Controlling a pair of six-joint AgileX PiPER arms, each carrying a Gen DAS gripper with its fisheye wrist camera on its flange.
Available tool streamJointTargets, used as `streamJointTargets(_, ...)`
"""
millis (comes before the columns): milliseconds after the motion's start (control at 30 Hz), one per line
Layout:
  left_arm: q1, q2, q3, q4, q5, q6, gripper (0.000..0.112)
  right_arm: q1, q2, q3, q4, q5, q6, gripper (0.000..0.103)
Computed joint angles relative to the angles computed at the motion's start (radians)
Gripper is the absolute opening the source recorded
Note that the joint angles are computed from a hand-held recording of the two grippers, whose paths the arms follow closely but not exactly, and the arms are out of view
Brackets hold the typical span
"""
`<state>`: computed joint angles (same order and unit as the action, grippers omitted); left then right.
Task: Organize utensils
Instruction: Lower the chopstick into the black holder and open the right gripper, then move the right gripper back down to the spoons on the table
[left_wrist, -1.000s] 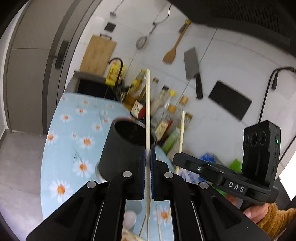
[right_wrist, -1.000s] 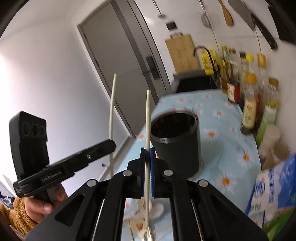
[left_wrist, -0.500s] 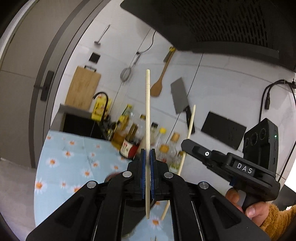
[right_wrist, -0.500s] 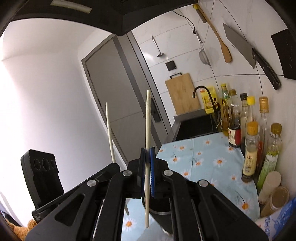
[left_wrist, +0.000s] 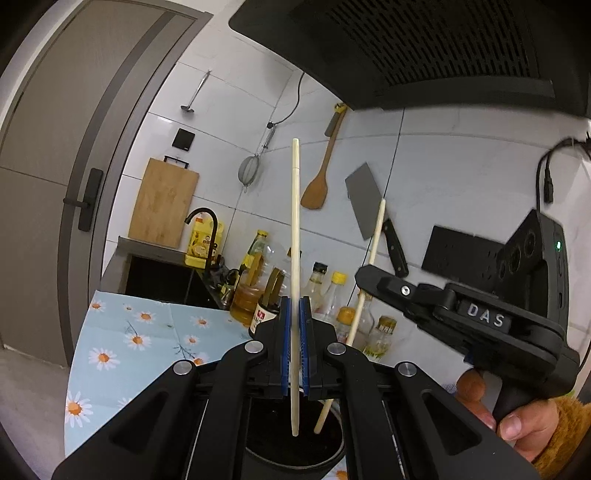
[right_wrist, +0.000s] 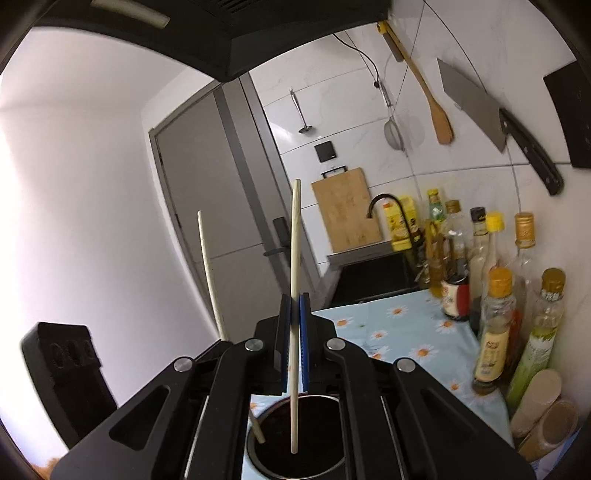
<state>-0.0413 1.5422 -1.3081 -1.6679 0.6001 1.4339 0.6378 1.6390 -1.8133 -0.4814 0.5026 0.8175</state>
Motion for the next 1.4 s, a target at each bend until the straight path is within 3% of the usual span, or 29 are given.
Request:
streamJointTargets(67, -0.002, 0.011, 0.016, -0.006, 0.005, 0.033, 0.003, -0.015, -0.006, 0.035, 0.043, -0.035, 0.003, 0.006)
streamJointTargets(267, 0.002, 0.025, 0.072, -0.052, 0.014, 0.123, 0.003, 0.008, 0.011, 0.058, -0.042, -0.003, 0.038, 0.006)
streamJointTargets(533, -0.019, 0.019, 0.104, -0.050, -0.025, 0.129, 0.004, 0.039, 0.034, 0.080, -0.084, 0.029, 0.074, 0.006)
streamJointTargets(600, -0.020, 0.024, 0.085, 0.040, -0.026, 0.035, 0.005, 0.043, 0.035, 0.076, -0.080, 0.041, 0.069, 0.010)
streamJointTargets(667, -0.025, 0.024, 0.074, 0.112, -0.036, -0.041, 0.005, 0.053, 0.031, 0.077, -0.091, 0.056, 0.076, 0.023)
streamJointTargets(900, -0.008, -0.004, 0.093, 0.155, -0.021, -0.097, 0.005, 0.056, -0.006, 0.110, -0.106, 0.065, 0.117, 0.024)
streamJointTargets(967, -0.001, -0.016, 0.096, 0.161, -0.013, -0.108, 0.022, 0.057, -0.020, 0.117, -0.101, 0.065, 0.117, 0.024)
streamJointTargets(1000, 0.000, -0.024, 0.098, 0.163, -0.015, -0.114, 0.025, 0.059, -0.026, 0.118, -0.102, 0.067, 0.118, 0.024)
streamJointTargets(1100, 0.018, -0.039, 0.088, 0.207, 0.024, -0.163, 0.025, 0.070, -0.046, 0.121, -0.106, 0.078, 0.116, 0.024)
streamJointTargets(1400, 0.108, -0.117, 0.084, 0.329, 0.164, -0.308, 0.025, 0.077, -0.126, 0.139, 0.077, 0.111, -0.043, 0.034)
